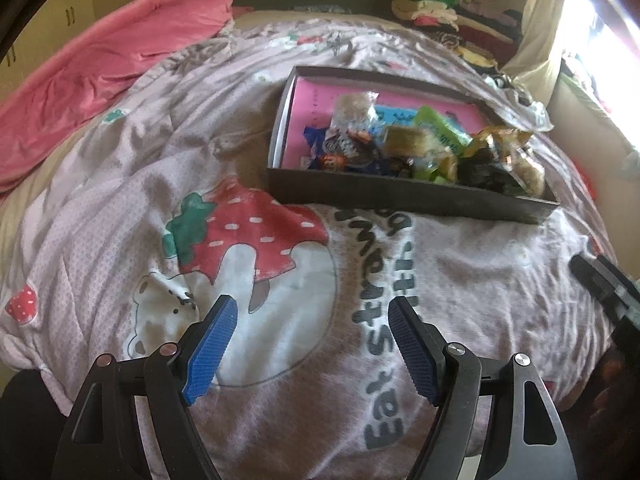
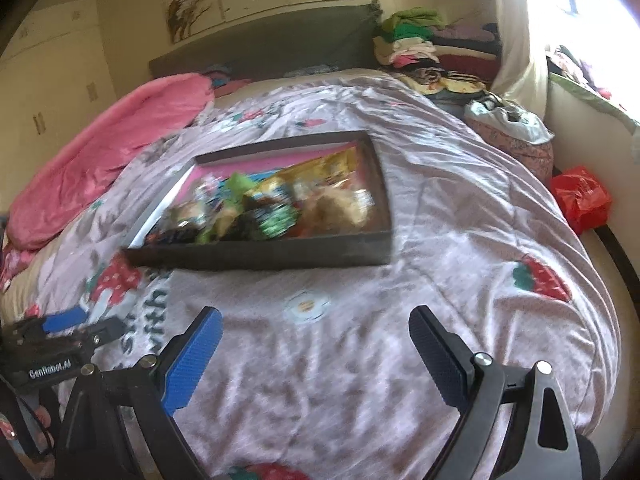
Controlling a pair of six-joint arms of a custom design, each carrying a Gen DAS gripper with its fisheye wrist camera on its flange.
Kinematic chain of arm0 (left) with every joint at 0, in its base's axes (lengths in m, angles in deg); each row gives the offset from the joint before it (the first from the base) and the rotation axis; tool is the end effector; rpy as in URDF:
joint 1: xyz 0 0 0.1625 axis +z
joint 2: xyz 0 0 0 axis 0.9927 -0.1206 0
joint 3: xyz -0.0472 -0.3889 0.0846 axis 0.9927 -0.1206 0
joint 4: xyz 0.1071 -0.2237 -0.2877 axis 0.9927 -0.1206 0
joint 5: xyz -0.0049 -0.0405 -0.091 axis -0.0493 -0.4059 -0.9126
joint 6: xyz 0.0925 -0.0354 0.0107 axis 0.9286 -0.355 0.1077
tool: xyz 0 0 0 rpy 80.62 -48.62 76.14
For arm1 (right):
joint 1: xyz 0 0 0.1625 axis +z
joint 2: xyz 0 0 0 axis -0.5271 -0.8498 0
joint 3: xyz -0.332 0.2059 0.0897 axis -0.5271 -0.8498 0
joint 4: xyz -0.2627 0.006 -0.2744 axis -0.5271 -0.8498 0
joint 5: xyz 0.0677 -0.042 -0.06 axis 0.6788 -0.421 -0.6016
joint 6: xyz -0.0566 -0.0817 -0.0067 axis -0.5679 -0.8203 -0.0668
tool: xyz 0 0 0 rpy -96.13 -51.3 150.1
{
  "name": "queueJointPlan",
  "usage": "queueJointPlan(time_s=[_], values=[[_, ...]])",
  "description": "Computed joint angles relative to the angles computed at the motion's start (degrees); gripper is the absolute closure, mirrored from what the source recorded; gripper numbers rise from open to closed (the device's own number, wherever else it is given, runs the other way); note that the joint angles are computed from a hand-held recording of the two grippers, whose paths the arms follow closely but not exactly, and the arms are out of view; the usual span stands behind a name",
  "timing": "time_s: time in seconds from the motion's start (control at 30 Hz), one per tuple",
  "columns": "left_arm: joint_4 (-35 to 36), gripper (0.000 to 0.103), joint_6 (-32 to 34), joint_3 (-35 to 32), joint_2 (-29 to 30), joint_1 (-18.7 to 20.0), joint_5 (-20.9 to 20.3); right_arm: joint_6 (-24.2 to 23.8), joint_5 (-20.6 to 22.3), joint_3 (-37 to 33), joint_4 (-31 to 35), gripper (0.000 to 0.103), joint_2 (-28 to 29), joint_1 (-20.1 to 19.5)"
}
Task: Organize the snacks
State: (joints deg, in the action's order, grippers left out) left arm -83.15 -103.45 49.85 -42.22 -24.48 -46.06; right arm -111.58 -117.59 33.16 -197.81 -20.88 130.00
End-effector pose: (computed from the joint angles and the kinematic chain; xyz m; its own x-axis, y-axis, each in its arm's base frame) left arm -0.0785 -0.5488 0.1420 -0.7036 -0.3112 -0.6388 0.1757 0.7949 -0.5807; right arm 0.1839 -0.6115 0.0690 -0.7072 -0.3249 0.6280 -0.6427 0.6656 -0.3794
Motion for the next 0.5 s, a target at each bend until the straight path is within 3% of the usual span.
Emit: queueJointPlan(time_s=[0.13,0.2,0.3,0.33,0.37,0.5], values=[[1.1,0.024,2.0,-3.0,0.3,3.0,-2.0,-0.2,0.3,-4.4,1.2,0.003,0.3,-1.2],[-4.0,0.024,7.1,-3.5,0.0,4.4,-3.0,-0.4,0.5,-7.5,1.1,0.001,0.9,-2.0],[-13.4,0.024,15.9,-5.7,1.2,6.0,1.9,-0.5,-3.0,-15.7,3.3,0.001,3.8,-2.9],[-14.8,0.023,18.2,-7.5,1.7,6.9,3.6,-0.7,-4.8,-20.3,4.9,0.001,5.7,-3.4],[-15.6,0.013,20.0,-8.8,1.9,7.7,3.1,-0.7,-5.9,-23.2,6.3,0.001,7.0,-3.7],[-16.3,0.013,25.5,-18.0,5.0,12.9,2.1,3.0,-13.9,-41.8,22.2,0.001,15.6,-5.3]])
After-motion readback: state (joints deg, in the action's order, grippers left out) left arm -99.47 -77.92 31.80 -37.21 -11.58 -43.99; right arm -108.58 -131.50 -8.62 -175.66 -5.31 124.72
